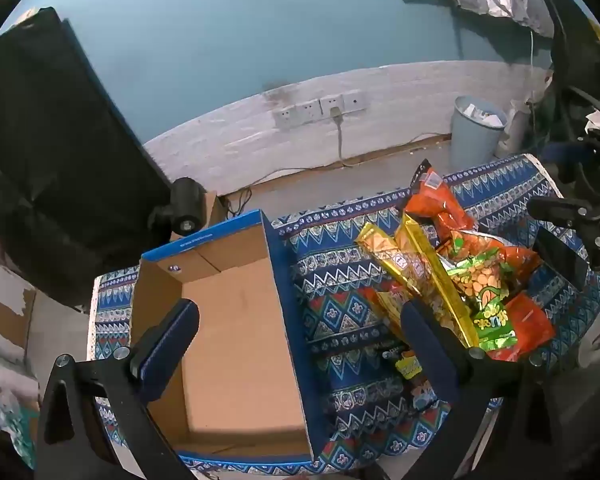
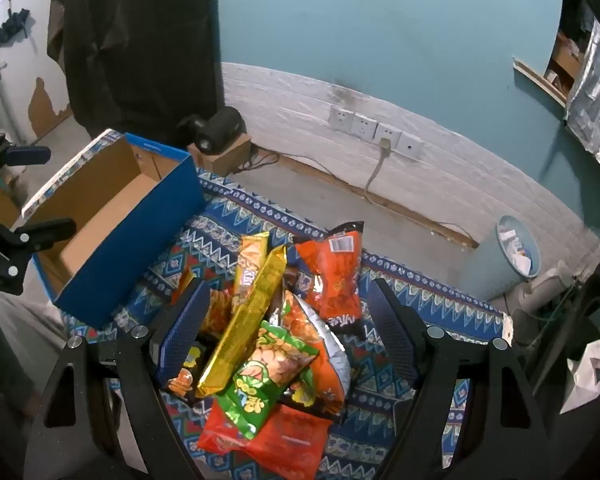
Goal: Organize snacks
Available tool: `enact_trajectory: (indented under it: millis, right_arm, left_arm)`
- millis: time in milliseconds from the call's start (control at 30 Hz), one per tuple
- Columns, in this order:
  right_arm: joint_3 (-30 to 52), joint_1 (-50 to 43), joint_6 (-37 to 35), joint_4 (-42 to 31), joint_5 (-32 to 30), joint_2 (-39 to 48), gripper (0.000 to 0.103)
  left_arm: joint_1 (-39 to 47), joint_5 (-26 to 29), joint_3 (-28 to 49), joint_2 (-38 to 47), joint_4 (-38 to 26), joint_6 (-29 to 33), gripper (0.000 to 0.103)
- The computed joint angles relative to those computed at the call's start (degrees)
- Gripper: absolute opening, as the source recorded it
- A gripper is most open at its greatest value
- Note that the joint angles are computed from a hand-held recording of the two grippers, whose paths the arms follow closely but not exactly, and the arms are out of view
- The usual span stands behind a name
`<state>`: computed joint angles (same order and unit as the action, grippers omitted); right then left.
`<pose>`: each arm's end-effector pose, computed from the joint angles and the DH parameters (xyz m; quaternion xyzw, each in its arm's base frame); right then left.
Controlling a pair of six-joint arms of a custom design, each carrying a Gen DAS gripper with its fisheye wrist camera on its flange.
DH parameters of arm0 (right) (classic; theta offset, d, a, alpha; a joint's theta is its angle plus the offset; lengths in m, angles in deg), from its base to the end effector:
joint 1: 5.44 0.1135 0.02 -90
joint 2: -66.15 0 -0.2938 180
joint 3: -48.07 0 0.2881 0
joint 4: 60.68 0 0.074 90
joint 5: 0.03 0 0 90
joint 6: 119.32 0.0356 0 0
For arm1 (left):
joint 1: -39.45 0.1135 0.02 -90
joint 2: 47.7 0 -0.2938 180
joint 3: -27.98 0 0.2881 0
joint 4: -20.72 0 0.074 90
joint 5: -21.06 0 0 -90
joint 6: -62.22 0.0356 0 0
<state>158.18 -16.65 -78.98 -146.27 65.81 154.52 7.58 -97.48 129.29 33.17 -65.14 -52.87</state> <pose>0.3228 -0.0491 0.4183 -0.3583 0.8838 0.0637 0.2940 0.2528 -0.1372 0.4085 0.0036 0.9484 0.1133 0.2962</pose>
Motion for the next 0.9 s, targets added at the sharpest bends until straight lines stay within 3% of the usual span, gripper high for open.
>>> enact_trajectory:
  millis: [400,467,900]
  right_arm:
    - [0.12,-0.11,-0.32,-0.73,0.07,0.05,0.079]
    - [-0.31,0.4,-0.49,-0.54,0.36,-0.15,0.079]
    - [-0.45,0.11,-0.79,-0.77,0.41,0.06,0.079]
  left_arm:
    - [-4.2,-2.2,-4.01,-2.36,-0.18,-4.84,0.102]
    - [-0.7,1.02,-1.94,-0.57,0.81,-0.43,0.102]
    - [-0.22,1.73,-1.48,-0.08,0.25,-0.2,0.102]
